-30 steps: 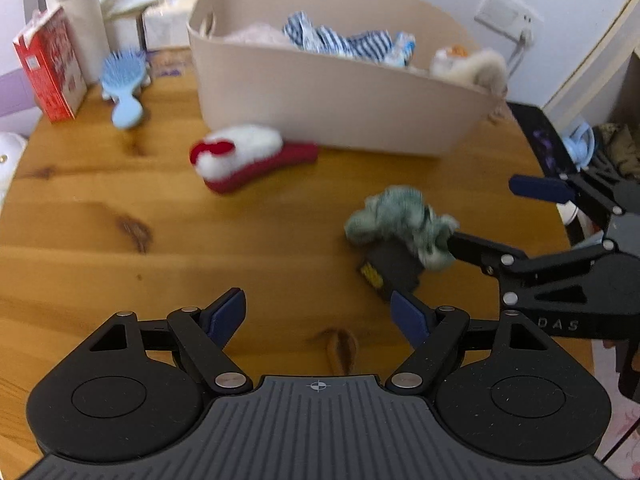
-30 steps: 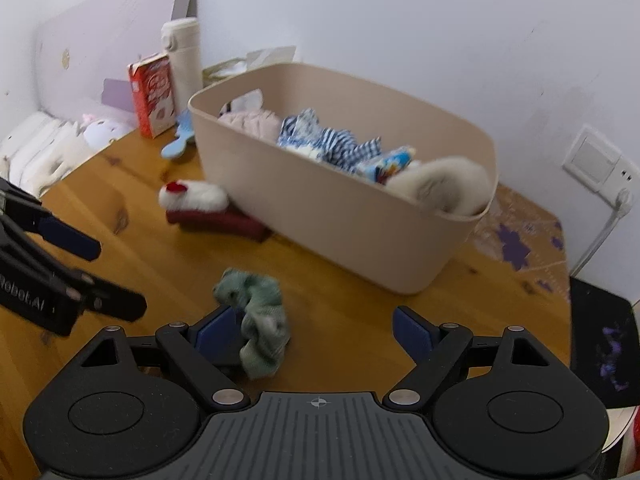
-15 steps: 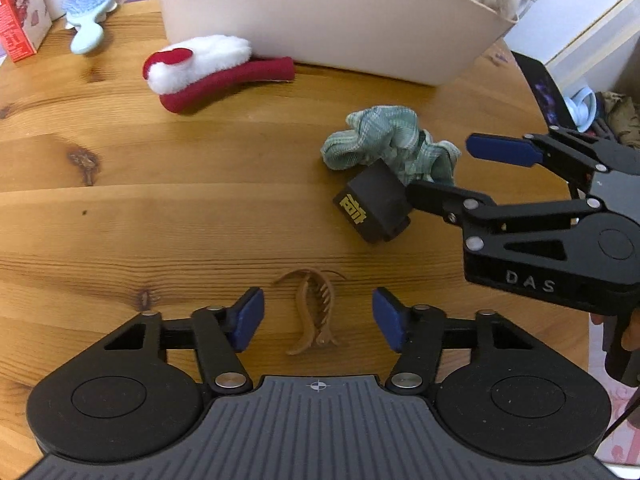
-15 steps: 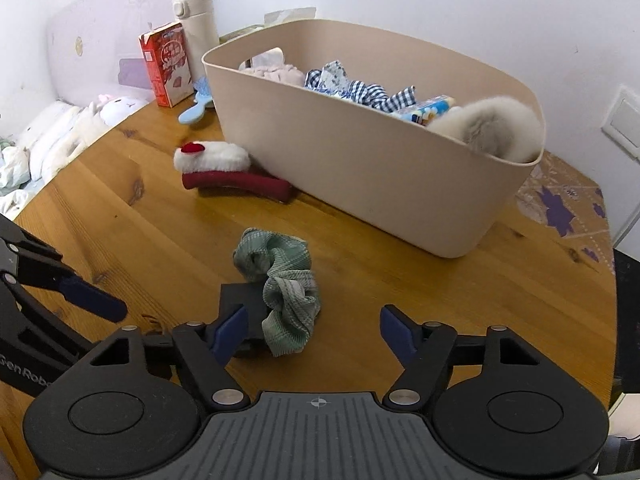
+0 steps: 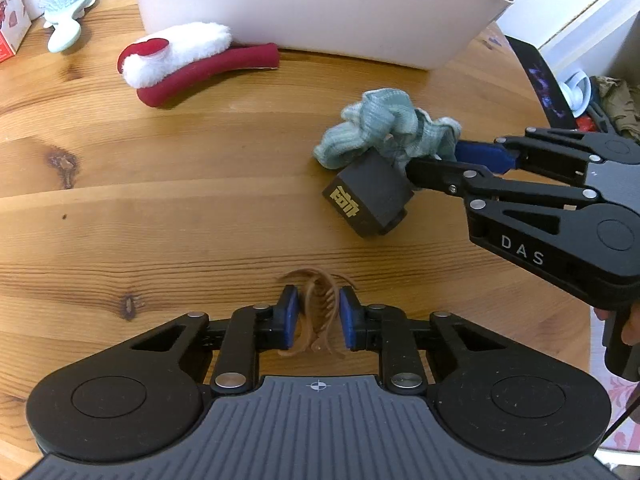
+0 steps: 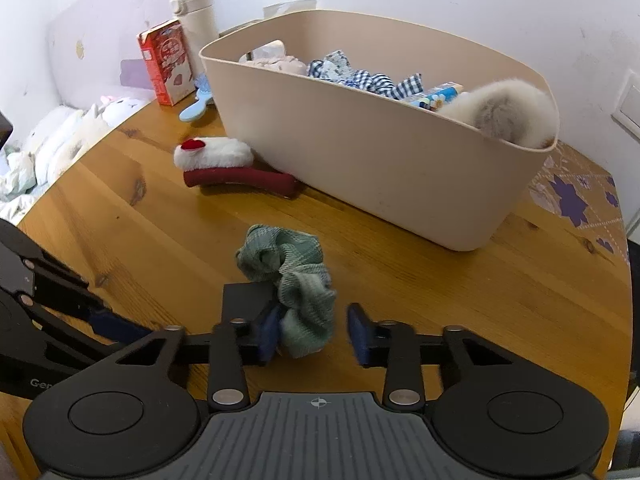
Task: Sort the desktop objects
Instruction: 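Grasp the brown claw hair clip with left while right grasps the green checked sock, then carry the hair clip and green sock into the basket and open both grippers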
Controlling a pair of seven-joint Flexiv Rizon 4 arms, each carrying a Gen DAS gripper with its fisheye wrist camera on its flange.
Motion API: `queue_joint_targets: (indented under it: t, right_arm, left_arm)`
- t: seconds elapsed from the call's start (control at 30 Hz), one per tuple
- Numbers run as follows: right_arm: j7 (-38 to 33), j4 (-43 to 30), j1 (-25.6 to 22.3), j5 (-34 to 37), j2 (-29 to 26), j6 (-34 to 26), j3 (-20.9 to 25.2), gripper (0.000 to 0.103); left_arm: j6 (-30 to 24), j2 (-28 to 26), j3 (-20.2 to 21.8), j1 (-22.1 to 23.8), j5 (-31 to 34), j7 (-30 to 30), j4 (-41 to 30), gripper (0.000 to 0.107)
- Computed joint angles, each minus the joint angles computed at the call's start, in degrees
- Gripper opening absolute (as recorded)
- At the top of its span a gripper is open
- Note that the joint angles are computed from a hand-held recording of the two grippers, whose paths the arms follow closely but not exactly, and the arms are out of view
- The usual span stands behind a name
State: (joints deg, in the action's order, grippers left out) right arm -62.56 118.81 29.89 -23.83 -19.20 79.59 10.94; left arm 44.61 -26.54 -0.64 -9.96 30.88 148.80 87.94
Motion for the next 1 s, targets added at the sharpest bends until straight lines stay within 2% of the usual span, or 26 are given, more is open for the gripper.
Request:
queue_joint_targets:
  t: [0.03, 0.07, 0.1, 0.17, 0.23, 0.47, 0.63, 1.0]
  right_arm:
    - [0.13, 0.06, -0.08, 0.32, -0.02, -0.12, 0.12, 0.029]
    - [0.25, 0.17, -0.2, 0.71, -0.03, 0.09, 0.27, 0.019]
    - [0.52, 0.47, -0.12, 0.72, 0.11, 0.42, 0.12, 0.016]
    - [1.84, 1.28, 0.76, -0.52, 0.61, 1.05, -1.08, 0.014]
    - [4.33, 2.27, 2.01, -2.66, 1.3, 1.71, -2.98, 0.013]
    - [9.67, 4.88, 2.63, -7.63, 3.61, 3.18, -4.78, 0.01]
    - [17.13, 7.53, 3.38, -14.82, 6.14, 4.31, -7.3, 0.01]
    - [30.19, 10.52, -1.08, -28.25, 10.91, 4.08, -5.67, 0.009]
  left_arm:
    - [-0.16, 0.06, -0.03, -0.01, -0.1, 0.04, 0.04, 0.022]
    - [-0.44, 0.12, -0.06, -0.05, -0.21, 0.1, 0.04, 0.022]
    - [-0.82, 0.2, -0.08, -0.14, -0.3, 0.09, 0.01, 0.022]
    - [-1.49, 0.36, -0.01, -0.45, -0.21, -0.38, -0.01, 0.022]
    - [-1.9, 0.65, 0.07, -0.81, 0.23, -0.81, 0.07, 0.02]
    - [-4.79, 1.55, 0.24, -2.24, 2.2, -2.11, -0.6, 0.02]
    - [-6.69, 2.47, 0.26, -3.21, 3.61, -3.1, -0.54, 0.02]
    - [-11.14, 5.41, -0.37, -4.4, 5.03, -5.45, 0.75, 0.02]
